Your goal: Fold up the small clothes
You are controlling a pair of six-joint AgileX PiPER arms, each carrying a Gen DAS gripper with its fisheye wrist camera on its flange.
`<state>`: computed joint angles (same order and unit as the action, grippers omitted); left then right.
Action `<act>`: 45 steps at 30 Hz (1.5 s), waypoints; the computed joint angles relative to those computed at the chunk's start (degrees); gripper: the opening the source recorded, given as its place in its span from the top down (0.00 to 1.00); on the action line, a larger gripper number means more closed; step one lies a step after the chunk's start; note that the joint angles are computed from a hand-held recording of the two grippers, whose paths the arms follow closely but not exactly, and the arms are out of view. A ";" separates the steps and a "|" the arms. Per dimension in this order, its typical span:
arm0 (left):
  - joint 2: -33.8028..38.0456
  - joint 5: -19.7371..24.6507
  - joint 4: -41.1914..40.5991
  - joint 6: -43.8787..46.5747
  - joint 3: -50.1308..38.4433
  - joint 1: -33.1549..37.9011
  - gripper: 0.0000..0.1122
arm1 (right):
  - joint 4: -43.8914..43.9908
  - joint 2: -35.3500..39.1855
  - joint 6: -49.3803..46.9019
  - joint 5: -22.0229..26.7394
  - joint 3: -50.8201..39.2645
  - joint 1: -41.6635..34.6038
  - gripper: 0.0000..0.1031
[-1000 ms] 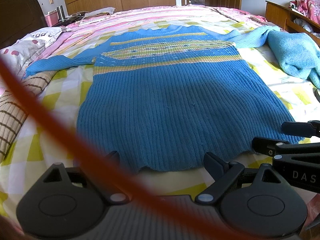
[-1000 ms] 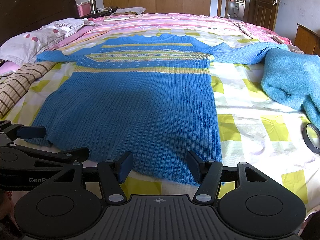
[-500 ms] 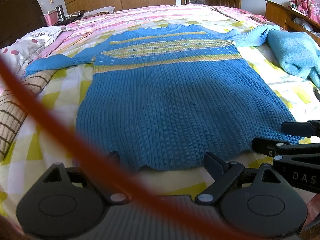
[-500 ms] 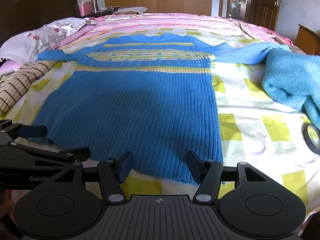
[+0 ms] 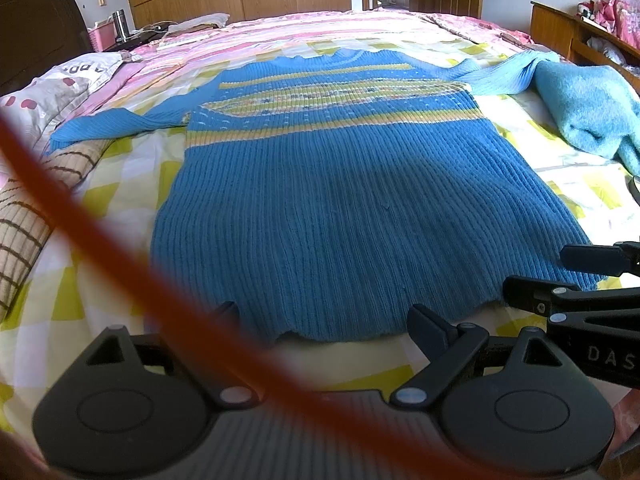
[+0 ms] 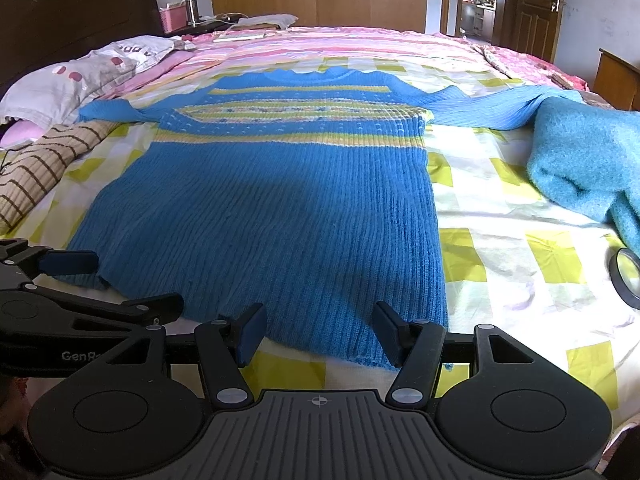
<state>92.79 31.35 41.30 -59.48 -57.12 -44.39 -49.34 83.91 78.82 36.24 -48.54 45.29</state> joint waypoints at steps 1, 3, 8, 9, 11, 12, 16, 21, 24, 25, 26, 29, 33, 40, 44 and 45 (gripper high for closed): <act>-0.01 0.05 0.04 0.01 -0.03 0.01 0.14 | 0.07 -0.12 -0.08 -0.13 0.04 -0.07 0.44; 0.03 0.33 0.22 -0.09 -0.13 0.06 0.14 | 0.40 -0.34 -0.58 -0.69 0.05 -0.54 0.44; 0.14 0.90 -1.49 1.45 -0.80 0.59 0.14 | 0.68 -1.04 -1.04 -2.72 0.74 -1.61 0.44; 0.17 1.19 -1.40 1.30 -1.02 0.53 0.14 | 0.72 -1.25 -1.12 -3.12 0.94 -1.80 0.44; 0.21 1.54 -1.56 1.30 -1.48 0.50 0.14 | 0.90 -1.69 -1.55 -4.04 1.17 -2.34 0.45; 0.26 1.76 -1.76 1.41 -1.78 0.49 0.14 | 0.88 -1.92 -1.66 -4.40 1.23 -2.61 0.45; 0.89 3.30 -1.42 1.39 -2.93 0.01 0.14 | -0.03 -2.64 -1.35 -5.72 1.59 -3.26 0.45; 1.80 5.36 -0.78 1.53 -4.34 -0.68 0.14 | 0.12 -3.07 -2.33 -7.72 2.12 -4.79 0.45; 2.17 6.66 0.05 0.95 -5.24 -1.01 0.14 | 0.25 -3.69 -2.50 -8.77 2.59 -5.78 0.45; 2.16 6.68 -0.31 1.01 -5.51 -0.86 0.14 | 0.32 -3.94 -2.60 -9.10 2.70 -6.12 0.45; 2.17 6.63 -0.79 1.22 -5.80 -0.71 0.14 | 0.40 -4.22 -2.78 -9.36 2.78 -6.47 0.45; 3.06 7.38 -0.93 1.58 -7.11 -1.03 0.14 | 0.11 -4.56 -3.17 -9.52 2.73 -7.23 0.45; 4.08 8.15 -1.36 2.60 -8.45 -1.79 0.14 | 0.51 -4.85 -3.91 -9.70 2.92 -8.67 0.45; 5.18 8.68 -2.66 5.09 -10.98 -2.30 0.14 | 1.80 -5.66 -6.53 -10.07 2.83 -11.58 0.45; 6.38 9.04 -3.15 6.77 -13.40 -2.51 0.14 | 2.99 -5.51 -8.84 -10.42 2.36 -13.96 0.48; 6.89 9.15 -3.55 7.48 -14.23 -2.48 0.14 | 3.18 -5.56 -9.29 -10.54 2.34 -14.47 0.48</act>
